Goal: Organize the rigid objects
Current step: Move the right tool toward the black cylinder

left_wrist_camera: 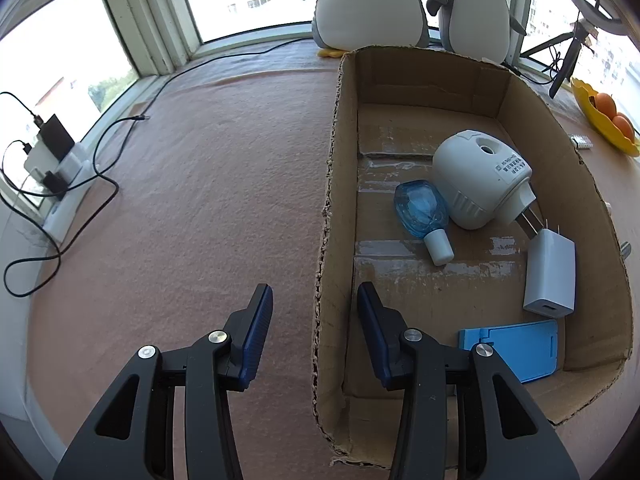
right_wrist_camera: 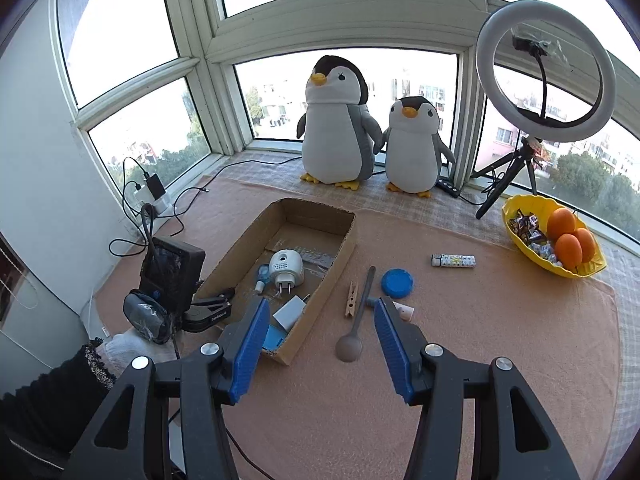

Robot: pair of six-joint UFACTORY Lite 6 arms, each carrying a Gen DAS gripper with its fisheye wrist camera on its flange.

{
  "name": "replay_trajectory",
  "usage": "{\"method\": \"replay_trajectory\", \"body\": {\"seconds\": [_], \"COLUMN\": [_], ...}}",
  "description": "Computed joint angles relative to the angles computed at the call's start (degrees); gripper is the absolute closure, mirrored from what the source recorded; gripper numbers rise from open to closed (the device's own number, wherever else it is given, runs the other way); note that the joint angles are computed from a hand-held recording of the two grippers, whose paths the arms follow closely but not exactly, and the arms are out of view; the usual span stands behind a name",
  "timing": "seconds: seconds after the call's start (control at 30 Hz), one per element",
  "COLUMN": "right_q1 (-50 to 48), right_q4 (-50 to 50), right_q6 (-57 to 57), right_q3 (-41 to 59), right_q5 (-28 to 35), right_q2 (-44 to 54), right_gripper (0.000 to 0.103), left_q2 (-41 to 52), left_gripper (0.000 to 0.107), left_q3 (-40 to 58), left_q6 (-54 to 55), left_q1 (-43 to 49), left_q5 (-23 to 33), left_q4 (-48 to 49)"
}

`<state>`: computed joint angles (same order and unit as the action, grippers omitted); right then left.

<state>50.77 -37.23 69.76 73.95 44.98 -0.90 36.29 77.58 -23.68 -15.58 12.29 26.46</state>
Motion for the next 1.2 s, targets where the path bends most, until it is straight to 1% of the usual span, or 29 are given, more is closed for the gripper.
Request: {"method": "replay_trajectory", "body": {"seconds": [0.1,0.2,0.3,0.43,0.47,0.5,0.57,0.6,0.67,0.8,0.9,0.97,1.07,1.2], "right_q1": [-1.2,-3.9,-7.8,-11.8,-12.8,-13.5,-14.8,-15.4,-16.7,-19.0,-19.5,-19.6,-19.3,-20.4], "right_q4": [-0.8,-1.0,-0.3,-2.9,-3.8,-4.8,-7.0,-8.4,-10.1,-11.6,-13.0,-11.9,-11.4,-8.9], "right_q6": [2.4,4.9,6.1,9.5,10.3,11.2,12.8,13.8,14.9,15.8,16.4,14.7,13.7,12.0], "right_q3": [-6.1,-13.0,-19.7,-24.6,-25.3,-25.8,-26.1,-26.3,-26.0,-24.2,-22.2,-20.6,-17.9,-16.0], "right_q5": [-0.9,-3.6,-8.8,-14.5,-16.2,-17.4,-19.5,-20.8,-22.8,-26.6,-27.3,-27.7,-26.3,-26.1], "right_q2": [-3.3,-6.4,-8.3,-6.4,-5.4,-4.2,-1.5,-0.2,3.0,9.7,14.1,16.5,19.8,22.4], "right_gripper": [0.053,0.052,0.051,0.050,0.049,0.044,0.037,0.035,0.035,0.035,0.035,0.035,0.035,0.035], "left_q2": [0.0,-0.1,0.1,0.3,0.3,0.3,0.3,0.3,0.3,0.4,0.4,0.4,0.4,0.4], "left_gripper": [0.064,0.064,0.064,0.064,0.064,0.064,0.064,0.064,0.064,0.064,0.064,0.064,0.064,0.064], "left_q3": [-0.1,-0.3,0.0,0.2,0.2,0.3,0.2,0.1,0.1,0.3,0.3,0.4,0.2,0.3], "left_q6": [0.9,2.0,2.8,3.4,3.3,3.0,0.9,-0.5,-2.2,-2.5,-2.5,-2.2,-2.0,-1.5], "left_q1": [0.2,0.4,0.6,0.7,0.8,0.8,0.6,0.4,0.3,0.3,0.4,0.4,0.6,0.7], "left_q5": [-0.2,-0.6,-0.7,-0.6,-0.5,-0.4,-0.4,-0.4,-0.3,0.0,0.1,0.1,0.0,0.0], "left_q4": [-0.9,-2.5,-3.3,-4.3,-4.4,-4.2,-2.4,-1.0,0.3,-0.1,-0.4,-0.9,-1.7,-2.3]}}
